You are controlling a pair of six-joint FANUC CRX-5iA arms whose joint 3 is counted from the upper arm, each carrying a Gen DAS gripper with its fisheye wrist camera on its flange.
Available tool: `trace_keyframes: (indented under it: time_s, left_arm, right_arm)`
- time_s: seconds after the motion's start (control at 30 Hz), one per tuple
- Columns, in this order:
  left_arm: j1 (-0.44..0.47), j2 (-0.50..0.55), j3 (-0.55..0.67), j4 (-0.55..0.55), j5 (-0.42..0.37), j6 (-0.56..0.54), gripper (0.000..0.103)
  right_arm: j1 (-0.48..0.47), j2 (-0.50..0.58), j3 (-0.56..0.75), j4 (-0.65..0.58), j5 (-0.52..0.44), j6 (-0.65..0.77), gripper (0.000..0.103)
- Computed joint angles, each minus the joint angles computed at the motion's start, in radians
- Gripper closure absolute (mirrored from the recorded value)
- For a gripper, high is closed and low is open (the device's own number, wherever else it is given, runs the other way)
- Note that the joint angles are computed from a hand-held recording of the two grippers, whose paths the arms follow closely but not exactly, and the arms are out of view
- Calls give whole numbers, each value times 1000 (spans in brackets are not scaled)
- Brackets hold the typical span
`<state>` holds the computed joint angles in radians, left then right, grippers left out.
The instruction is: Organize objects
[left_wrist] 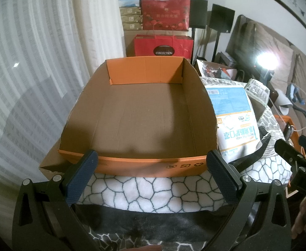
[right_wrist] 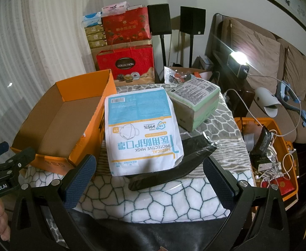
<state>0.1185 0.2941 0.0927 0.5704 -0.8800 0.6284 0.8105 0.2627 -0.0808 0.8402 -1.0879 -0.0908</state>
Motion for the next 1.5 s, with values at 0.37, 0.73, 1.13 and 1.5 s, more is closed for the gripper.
trace_keyframes:
  time_s: [0.37,0.73,1.13,1.5]
  left_arm:
    - [3,2,-1,1,2,-5,0]
    - [7,8,10,-5,-6,-4,0]
    - [0,37,40,-25,13,7,0]
    - [21,149,200,-51,-1,91,0]
  right_arm:
    - [0,-1,2,1,-1,2,0]
    - [-2,-2,2,0,-1,6,0]
    - [-16,-6,1,5,7,19,0]
    - [-56,-16,-23,7,82,44,0]
